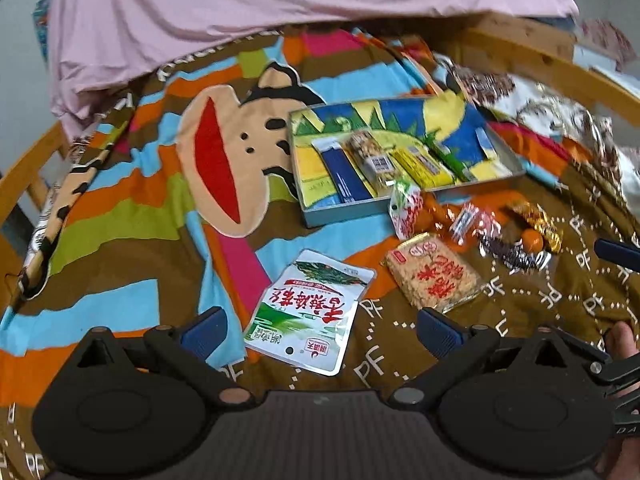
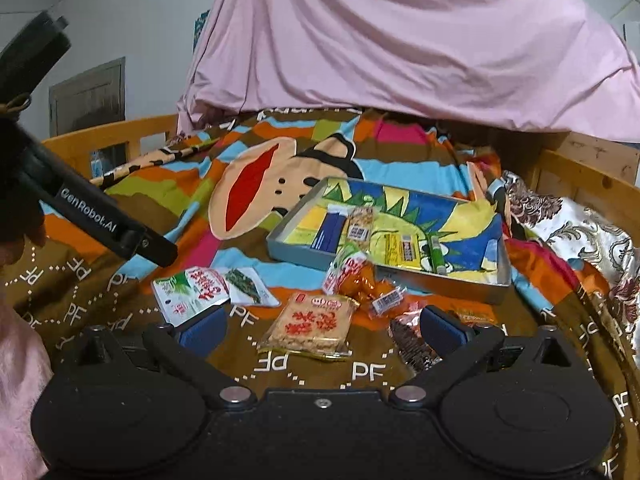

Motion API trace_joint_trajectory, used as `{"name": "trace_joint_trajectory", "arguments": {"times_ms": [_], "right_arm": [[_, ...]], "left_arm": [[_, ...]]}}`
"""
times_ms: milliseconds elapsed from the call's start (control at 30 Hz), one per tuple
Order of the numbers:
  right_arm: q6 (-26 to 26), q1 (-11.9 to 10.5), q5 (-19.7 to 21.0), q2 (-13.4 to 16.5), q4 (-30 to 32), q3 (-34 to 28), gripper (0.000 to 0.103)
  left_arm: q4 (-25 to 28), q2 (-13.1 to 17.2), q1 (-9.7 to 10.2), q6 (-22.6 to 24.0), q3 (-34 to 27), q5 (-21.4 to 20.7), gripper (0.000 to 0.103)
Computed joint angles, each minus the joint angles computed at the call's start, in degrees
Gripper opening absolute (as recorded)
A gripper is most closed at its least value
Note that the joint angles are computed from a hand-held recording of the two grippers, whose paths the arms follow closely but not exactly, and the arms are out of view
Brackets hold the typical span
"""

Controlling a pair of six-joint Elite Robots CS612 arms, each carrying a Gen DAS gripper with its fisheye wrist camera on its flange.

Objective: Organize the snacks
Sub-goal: 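Lift both tools out of the tray and move back toward remaining snacks, then grasp white-green vegetable pack with left tool while right tool grasps rice cracker pack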

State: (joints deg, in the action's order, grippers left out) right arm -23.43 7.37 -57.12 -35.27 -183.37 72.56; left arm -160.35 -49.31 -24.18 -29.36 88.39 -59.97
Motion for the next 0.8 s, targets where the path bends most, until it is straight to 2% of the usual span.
{"name": "trace_joint_trajectory", "arguments": {"times_ms": [200,433,633,800], "right_arm": [[-0.7,0.6,-1.6,0.4,2.9,-1.0,0.102],[-1.7,1.3,-3.8,1.0,7.0,-2.4,0.102],[-2.7,2.0,-5.4,1.7,9.5,-3.7,0.102],[-2.8,2.6,-7.1,2.7,10.7,-5.2,0.102]], "left_arm": [[3.6,1.1,1.03,4.5,-2.3,-2.5,0.102],[7.3,3.2,1.87,10.0,-5.6,-1.9,0.102],[7.4,4.5,3.07,10.4,-6.5,-3.6,0.102],[9.2,5.3,4.44,10.6,-7.5,-7.3,0.102]]}}
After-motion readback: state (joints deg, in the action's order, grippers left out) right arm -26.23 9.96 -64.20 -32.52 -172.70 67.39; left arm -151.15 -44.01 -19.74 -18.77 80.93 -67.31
